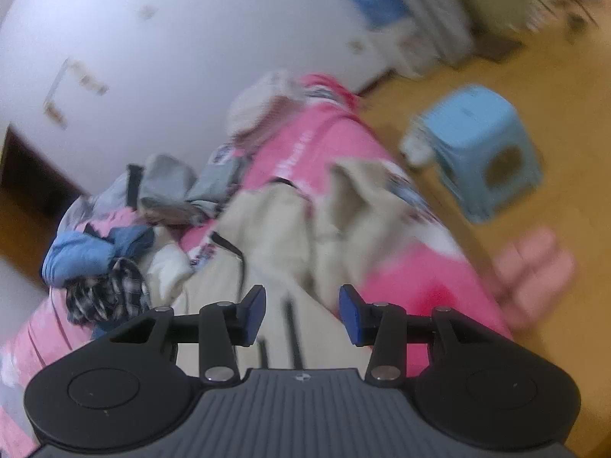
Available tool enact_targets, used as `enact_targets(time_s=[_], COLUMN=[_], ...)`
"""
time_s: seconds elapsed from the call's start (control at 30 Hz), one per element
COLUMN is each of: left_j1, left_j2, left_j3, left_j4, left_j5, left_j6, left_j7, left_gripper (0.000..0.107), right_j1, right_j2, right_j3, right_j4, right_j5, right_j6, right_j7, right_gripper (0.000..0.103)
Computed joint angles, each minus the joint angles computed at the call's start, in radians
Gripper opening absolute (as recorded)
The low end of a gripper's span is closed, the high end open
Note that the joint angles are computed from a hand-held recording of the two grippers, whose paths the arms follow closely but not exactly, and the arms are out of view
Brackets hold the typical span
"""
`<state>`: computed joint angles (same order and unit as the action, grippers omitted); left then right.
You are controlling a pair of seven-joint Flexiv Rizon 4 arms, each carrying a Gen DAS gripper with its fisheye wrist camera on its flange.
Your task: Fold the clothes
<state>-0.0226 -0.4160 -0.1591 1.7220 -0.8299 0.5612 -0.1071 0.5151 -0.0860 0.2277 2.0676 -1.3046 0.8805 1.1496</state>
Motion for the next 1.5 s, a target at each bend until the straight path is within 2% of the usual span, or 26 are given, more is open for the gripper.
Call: enact_targets(time_s=[0.1, 0.23, 0.3, 0.4, 0.5, 0.6, 0.67, 0.77, 0.87, 0.9, 0.93, 0.97, 1.03, 1.1, 1.27, 1.33, 1.43, 1.5], left_j1=[-0.006, -0.013, -0.024, -0.047, -0.072, -0.091, -0.101, -0.101, -0.100, -0.098, -0.096, -0.094, -0.090, -0.086, -0.081, -0.078, -0.065, -0.048], left_j2=[0.027, 0.068, 0.088, 0.118, 0.142, 0.149, 0.154, 0.147, 0.138, 0.136, 0.135, 0.136, 0.137, 0.137, 0.130, 0.127, 0.116, 0.099], left_j3=[-0.005, -0.004, -0.001, 0.006, 0.011, 0.015, 0.014, 0.018, 0.019, 0.018, 0.018, 0.018, 0.018, 0.019, 0.021, 0.024, 0.038, 0.046], left_j4=[0.026, 0.070, 0.097, 0.149, 0.195, 0.218, 0.233, 0.222, 0.208, 0.203, 0.201, 0.199, 0.199, 0.199, 0.185, 0.177, 0.134, 0.080], left_j5=[-0.010, -0.020, -0.017, -0.018, -0.017, -0.019, -0.021, -0.010, 0.004, 0.008, 0.012, 0.015, 0.020, 0.023, 0.036, 0.048, 0.103, 0.140], left_j6=[0.018, 0.006, 0.009, 0.054, 0.111, 0.171, 0.213, 0.212, 0.211, 0.208, 0.203, 0.200, 0.196, 0.191, 0.170, 0.158, 0.090, -0.001], left_j7=[0.049, 0.167, 0.234, 0.351, 0.455, 0.498, 0.526, 0.490, 0.451, 0.438, 0.430, 0.428, 0.429, 0.430, 0.400, 0.378, 0.295, 0.216], left_gripper=[0.039, 0.039, 0.039, 0.039, 0.039, 0.038, 0.037, 0.034, 0.032, 0.031, 0.030, 0.029, 0.029, 0.029, 0.029, 0.029, 0.029, 0.029], right_j1=[0.028, 0.079, 0.109, 0.165, 0.239, 0.308, 0.338, 0.365, 0.384, 0.385, 0.383, 0.383, 0.381, 0.374, 0.365, 0.363, 0.351, 0.334], right_j2=[0.025, 0.024, 0.006, -0.025, -0.094, -0.162, -0.194, -0.216, -0.237, -0.238, -0.232, -0.222, -0.194, -0.177, -0.194, -0.191, -0.166, -0.118], right_j3=[0.039, 0.077, 0.091, 0.108, 0.119, 0.109, 0.096, 0.079, 0.059, 0.052, 0.046, 0.042, 0.037, 0.046, 0.070, 0.068, 0.068, 0.071], right_j4=[0.052, 0.069, 0.053, 0.003, -0.109, -0.203, -0.237, -0.251, -0.265, -0.261, -0.250, -0.238, -0.203, -0.187, -0.189, -0.183, -0.159, -0.110], right_j5=[0.029, 0.090, 0.141, 0.212, 0.313, 0.383, 0.412, 0.436, 0.447, 0.444, 0.437, 0.425, 0.372, 0.357, 0.445, 0.455, 0.458, 0.432], right_j6=[-0.034, -0.072, -0.091, -0.151, -0.282, -0.412, -0.455, -0.473, -0.505, -0.501, -0.486, -0.478, -0.444, -0.421, -0.440, -0.428, -0.375, -0.311], right_j7=[0.081, 0.044, -0.032, -0.240, -0.614, -0.892, -1.004, -1.076, -1.100, -1.088, -1.062, -1.025, -0.942, -0.911, -0.965, -0.949, -0.903, -0.837], right_gripper=[0.045, 0.045, 0.043, 0.042, 0.042, 0.042, 0.042, 0.042, 0.039, 0.034, 0.016, 0.005, 0.004, 0.003, 0.003, 0.003, 0.008, 0.019])
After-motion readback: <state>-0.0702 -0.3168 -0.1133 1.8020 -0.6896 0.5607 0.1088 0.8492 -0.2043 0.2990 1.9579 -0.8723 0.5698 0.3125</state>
